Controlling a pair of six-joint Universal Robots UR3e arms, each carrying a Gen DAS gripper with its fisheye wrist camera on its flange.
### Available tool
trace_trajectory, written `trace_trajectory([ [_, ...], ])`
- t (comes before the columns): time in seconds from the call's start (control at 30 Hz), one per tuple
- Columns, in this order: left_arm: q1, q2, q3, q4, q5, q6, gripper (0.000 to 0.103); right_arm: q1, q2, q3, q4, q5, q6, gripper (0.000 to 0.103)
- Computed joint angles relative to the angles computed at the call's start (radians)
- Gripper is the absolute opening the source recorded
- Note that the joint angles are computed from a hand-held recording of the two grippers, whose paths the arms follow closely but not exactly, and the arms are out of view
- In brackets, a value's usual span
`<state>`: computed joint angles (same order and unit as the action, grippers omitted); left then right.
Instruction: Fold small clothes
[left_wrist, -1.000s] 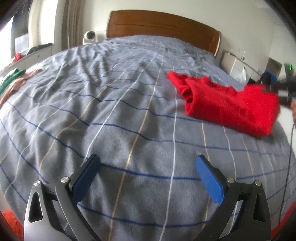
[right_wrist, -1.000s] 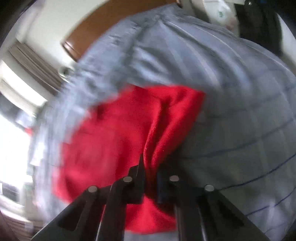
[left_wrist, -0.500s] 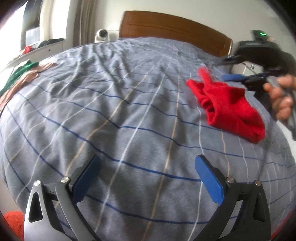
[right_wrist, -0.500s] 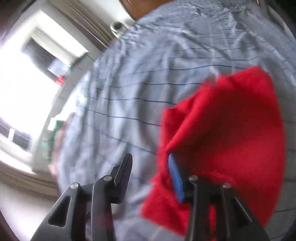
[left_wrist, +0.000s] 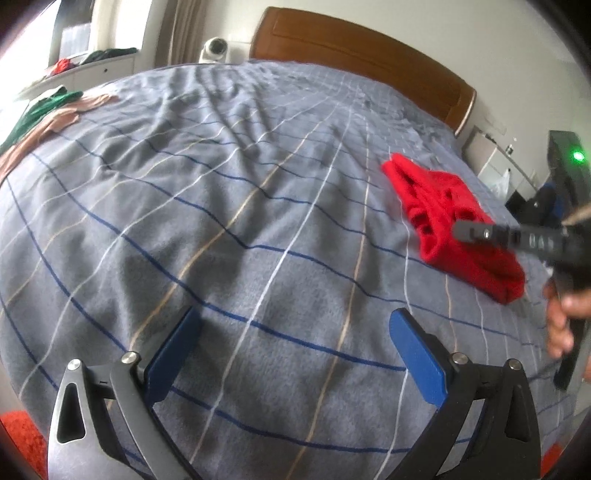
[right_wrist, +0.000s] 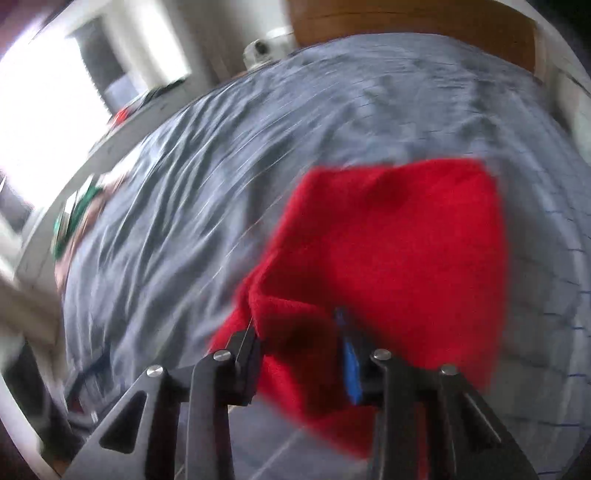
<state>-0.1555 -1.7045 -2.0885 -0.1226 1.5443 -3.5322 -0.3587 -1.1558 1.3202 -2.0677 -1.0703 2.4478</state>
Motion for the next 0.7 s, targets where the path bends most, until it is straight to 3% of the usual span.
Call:
trace_trajectory([
  [0.1, -0.012, -0.002, 0.006, -0.01, 0.017, 0.013, 0.102, 0.007, -0.133, 0.203, -0.151, -0.024, -0.072, 0.042],
  [0.3, -0.021, -0.001, 0.011, -0.024, 0.032, 0.016, 0.102, -0.087, -0.253, 0.239, -0.101, 0.075, -0.084, 0.045],
  [0.47, -0.034, -0.002, 0.02, -0.041, 0.051, 0.022, 0.102, -0.152, -0.281, 0.386, -0.313, 0.082, 0.063, 0.046],
  [0.57, -0.026, 0.017, 0.056, -0.096, 0.023, 0.019, 0.102, -0.172, -0.267, 0.416, -0.134, 0.047, -0.033, 0.046],
  [0.7, 0.053, -0.037, 0.228, -0.166, -0.194, -0.002, 0.102, -0.27, -0.408, 0.501, 0.091, 0.143, -0.282, 0.046],
])
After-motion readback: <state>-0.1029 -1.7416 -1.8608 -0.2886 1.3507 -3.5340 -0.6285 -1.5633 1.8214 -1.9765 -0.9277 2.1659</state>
